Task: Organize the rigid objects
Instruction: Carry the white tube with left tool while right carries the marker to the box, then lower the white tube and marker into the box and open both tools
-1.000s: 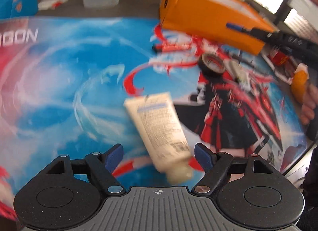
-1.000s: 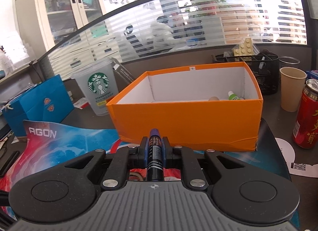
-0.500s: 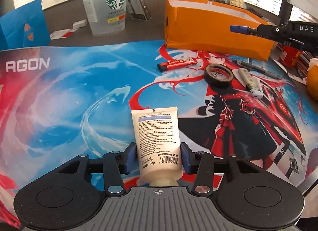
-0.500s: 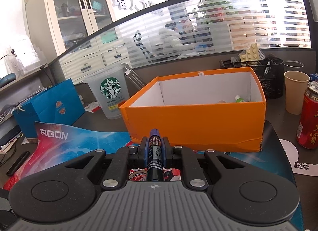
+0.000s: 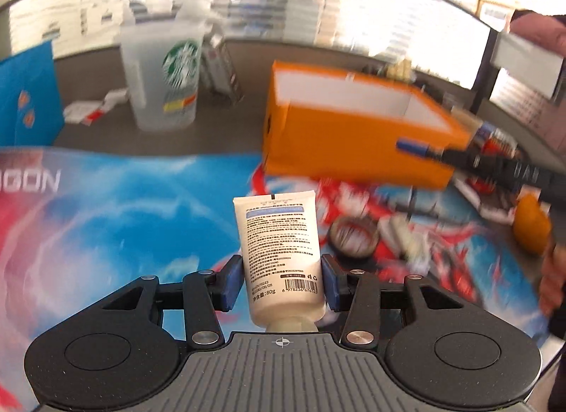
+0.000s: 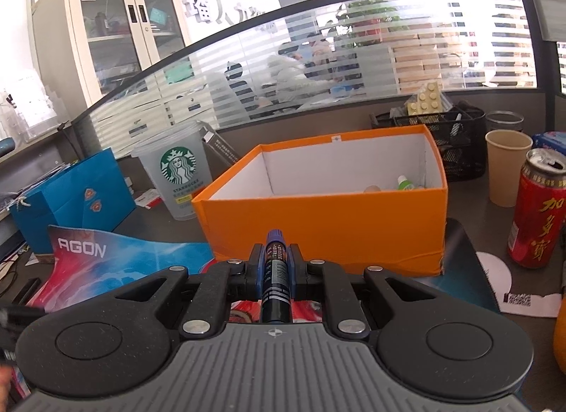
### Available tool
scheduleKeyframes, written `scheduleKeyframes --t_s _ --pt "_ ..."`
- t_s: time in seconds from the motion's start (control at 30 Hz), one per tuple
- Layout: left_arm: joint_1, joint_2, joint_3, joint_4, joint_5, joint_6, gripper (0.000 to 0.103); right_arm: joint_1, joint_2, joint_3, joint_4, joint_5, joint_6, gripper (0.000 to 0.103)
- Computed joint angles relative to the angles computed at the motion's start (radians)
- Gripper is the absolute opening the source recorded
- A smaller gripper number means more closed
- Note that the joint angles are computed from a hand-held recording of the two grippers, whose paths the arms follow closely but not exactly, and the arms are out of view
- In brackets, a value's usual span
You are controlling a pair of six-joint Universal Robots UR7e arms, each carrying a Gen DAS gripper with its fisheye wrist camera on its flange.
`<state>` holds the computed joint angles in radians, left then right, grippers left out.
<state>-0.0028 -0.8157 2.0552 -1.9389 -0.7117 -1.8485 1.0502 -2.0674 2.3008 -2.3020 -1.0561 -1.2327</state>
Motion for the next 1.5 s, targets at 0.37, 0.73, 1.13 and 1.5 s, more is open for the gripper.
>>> scheduleKeyframes --t_s 0.37,0.73,1.13,1.5 --pt "0.082 -0.02 -0.05 -0.127 0.173 0.222 0.044 0.05 0.053 -0.027 -0.114 -0.015 0.067 0.012" --pt "0.26 0.027 -0.165 -0.387 0.21 0.613 0.044 0.202 0.211 -0.107 -0.278 -0.09 0.169 0.012" --pt "0.44 0.148 -0.335 -0.462 0.142 0.818 0.044 0.335 0.449 -0.223 -0.42 -0.266 0.253 0.012" --pt "0.495 0.206 -0.384 -0.434 0.126 0.833 0.044 0.37 0.595 -0.259 -0.518 -0.447 0.24 0.013"
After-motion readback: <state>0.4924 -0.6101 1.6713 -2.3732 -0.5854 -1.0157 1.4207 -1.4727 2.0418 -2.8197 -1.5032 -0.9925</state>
